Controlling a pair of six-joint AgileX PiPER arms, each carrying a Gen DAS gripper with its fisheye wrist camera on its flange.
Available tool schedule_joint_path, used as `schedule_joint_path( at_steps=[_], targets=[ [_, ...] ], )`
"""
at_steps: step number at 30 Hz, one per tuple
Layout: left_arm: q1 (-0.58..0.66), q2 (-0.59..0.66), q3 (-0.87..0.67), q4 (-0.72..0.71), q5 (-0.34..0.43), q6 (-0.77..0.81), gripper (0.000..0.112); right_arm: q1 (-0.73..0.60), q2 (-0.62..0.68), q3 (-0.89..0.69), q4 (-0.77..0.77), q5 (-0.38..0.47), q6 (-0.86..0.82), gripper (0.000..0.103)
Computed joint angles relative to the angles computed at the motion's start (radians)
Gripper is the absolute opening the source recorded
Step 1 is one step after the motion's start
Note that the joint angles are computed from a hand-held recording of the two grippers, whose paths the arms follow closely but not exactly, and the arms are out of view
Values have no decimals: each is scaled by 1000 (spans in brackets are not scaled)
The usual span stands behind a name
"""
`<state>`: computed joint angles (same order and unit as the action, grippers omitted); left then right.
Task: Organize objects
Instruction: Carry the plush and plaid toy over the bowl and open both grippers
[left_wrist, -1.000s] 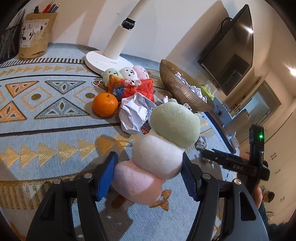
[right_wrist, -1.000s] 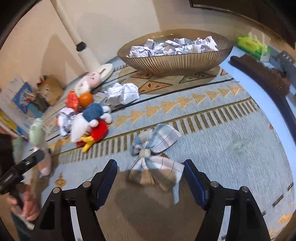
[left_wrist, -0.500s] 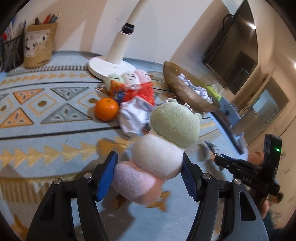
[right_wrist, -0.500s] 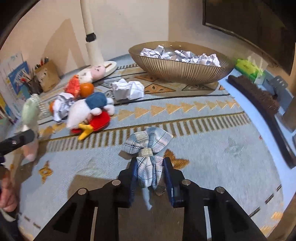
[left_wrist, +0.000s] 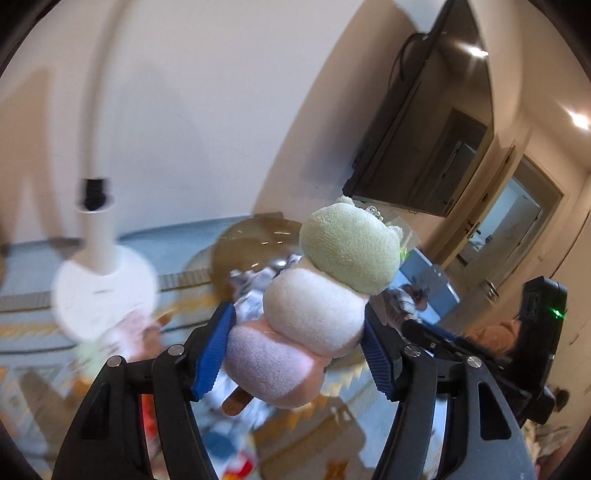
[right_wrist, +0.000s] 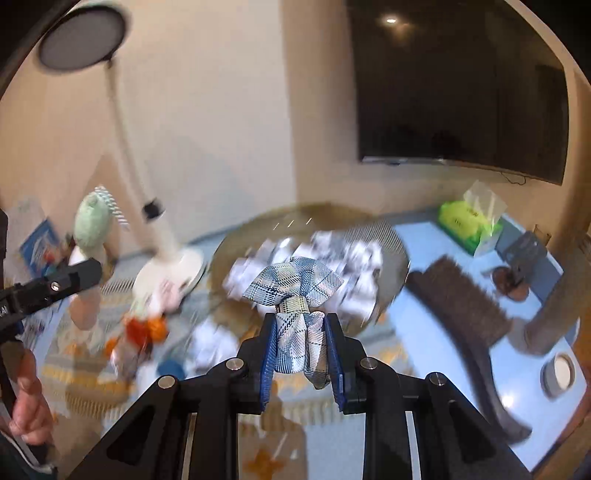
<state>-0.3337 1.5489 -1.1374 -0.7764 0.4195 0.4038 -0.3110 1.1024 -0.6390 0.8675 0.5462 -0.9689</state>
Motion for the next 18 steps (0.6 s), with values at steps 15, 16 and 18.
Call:
schedule_joint_path(
  at_steps=[15, 16, 18],
  targets=[
    [-51, 630, -778, 449, 297, -484, 70, 62, 671, -560, -35, -83, 171, 54],
    [-48, 602, -737, 439, 282, -468, 70, 45, 667, -552, -3, -69, 140, 55],
    [-44, 543, -658, 412, 260, -442, 70, -9, 649, -527, 86, -1, 66, 56]
  ],
)
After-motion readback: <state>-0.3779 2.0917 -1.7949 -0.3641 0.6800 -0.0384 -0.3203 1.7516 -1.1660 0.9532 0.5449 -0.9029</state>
